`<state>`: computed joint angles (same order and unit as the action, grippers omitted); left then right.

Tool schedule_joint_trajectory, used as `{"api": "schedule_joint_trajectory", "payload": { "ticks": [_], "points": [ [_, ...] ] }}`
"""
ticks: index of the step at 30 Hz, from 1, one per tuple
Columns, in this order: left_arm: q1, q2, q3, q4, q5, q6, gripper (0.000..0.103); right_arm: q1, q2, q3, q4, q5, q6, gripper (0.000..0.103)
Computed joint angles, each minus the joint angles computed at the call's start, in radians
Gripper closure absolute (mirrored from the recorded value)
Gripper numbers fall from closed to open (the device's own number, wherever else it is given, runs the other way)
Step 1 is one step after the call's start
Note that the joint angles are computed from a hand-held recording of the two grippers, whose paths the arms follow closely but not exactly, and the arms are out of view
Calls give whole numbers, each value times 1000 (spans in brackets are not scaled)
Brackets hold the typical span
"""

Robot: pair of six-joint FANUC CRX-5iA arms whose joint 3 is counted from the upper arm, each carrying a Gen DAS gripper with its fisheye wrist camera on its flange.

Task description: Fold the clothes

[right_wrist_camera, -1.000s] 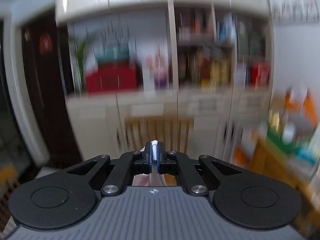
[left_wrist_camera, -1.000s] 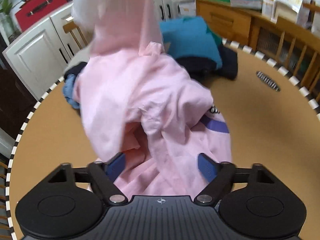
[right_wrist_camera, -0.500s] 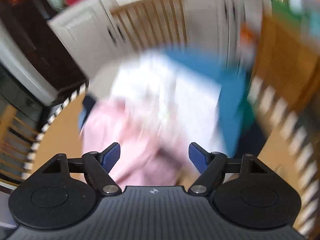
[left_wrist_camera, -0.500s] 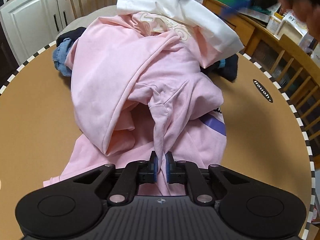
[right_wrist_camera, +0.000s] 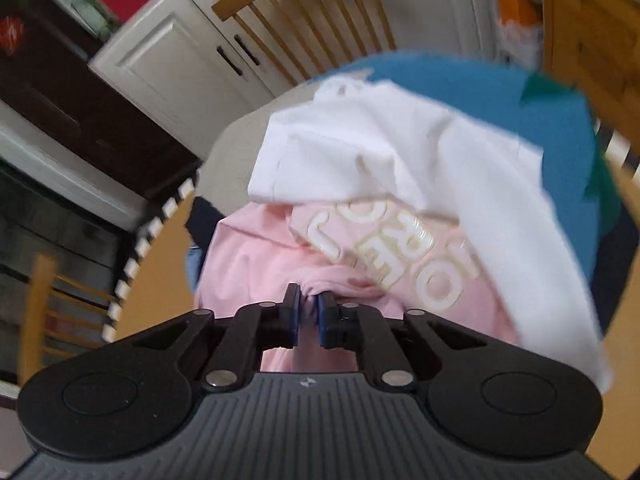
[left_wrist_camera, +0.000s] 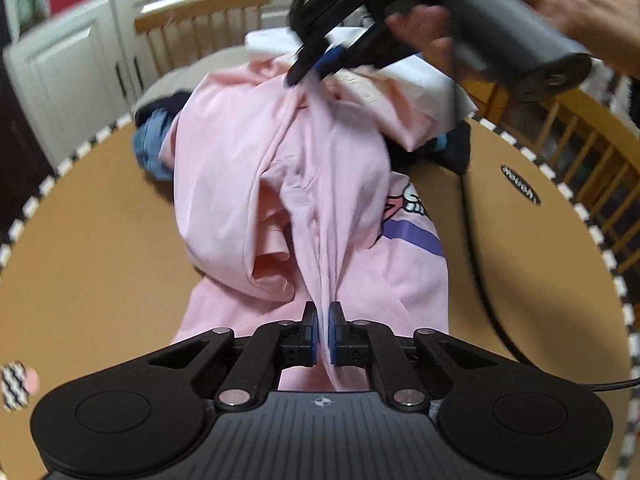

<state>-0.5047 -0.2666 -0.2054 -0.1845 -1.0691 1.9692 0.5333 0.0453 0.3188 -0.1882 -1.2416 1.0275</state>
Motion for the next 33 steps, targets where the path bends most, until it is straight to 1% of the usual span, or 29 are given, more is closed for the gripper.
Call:
{"api": "schedule_joint_trajectory", "payload": {
  "ticks": [1, 2, 4, 5, 6, 7, 8, 9, 10, 11, 13, 14, 15, 17, 20, 22, 25, 28, 31, 33],
  "points": [
    [9, 2, -2, 12, 1, 3, 97, 20, 3, -1, 41, -1, -18, 87],
    [12, 7, -2, 19, 2, 7, 96, 16, 11, 5, 39, -12, -20, 85],
    [17, 27, 6, 21, 7, 11, 95, 5, 27, 19, 28, -35, -22, 78],
    [17, 40, 12, 19, 10, 14, 94, -11, 31, 18, 2, -39, -36, 70],
    [15, 56, 20, 15, 12, 19, 94, -28, 35, 16, -25, -44, -50, 68],
    [13, 71, 28, 12, 15, 25, 88, -37, 38, 14, -47, -41, -74, 69],
    [11, 87, 36, 9, 17, 30, 84, -44, 35, 4, -68, -20, -88, 78],
    [9, 95, 39, 9, 21, 32, 84, -55, 26, -10, -80, -1, -78, 88],
    [8, 93, 34, 11, 27, 28, 86, -49, 20, -22, -65, 22, -73, 88],
    [8, 92, 29, 13, 33, 24, 96, -42, 15, -33, -48, 46, -70, 89],
    [7, 88, 19, 19, 46, 16, 97, -30, 15, -25, -25, 61, -34, 89],
    [6, 86, 14, 21, 52, 12, 97, -32, 24, -4, -27, 44, -18, 88],
    [9, 82, 6, 29, 56, 6, 97, -32, 32, 13, -20, 32, -17, 87],
    [24, 67, -15, 60, 57, -13, 98, -35, 28, 9, -3, 48, -26, 87],
    [40, 43, -40, 101, 58, -37, 98, -62, 46, 28, -54, 24, -38, 86],
    [45, 27, -52, 123, 59, -50, 98, -58, 33, 3, -45, 49, -48, 100],
    [55, -2, -71, 161, 57, -72, 98, -10, -17, -70, 64, 169, -47, 100],
    [65, -75, -107, 207, 30, -109, 98, 7, -24, -47, 142, 218, -24, 100],
    [78, -151, -143, 243, -42, -111, 98, 20, -22, -13, 240, 255, -20, 100],
    [69, -199, -157, 233, -108, -87, 98, 23, -22, 2, 313, 289, -39, 100]
  ]
}}
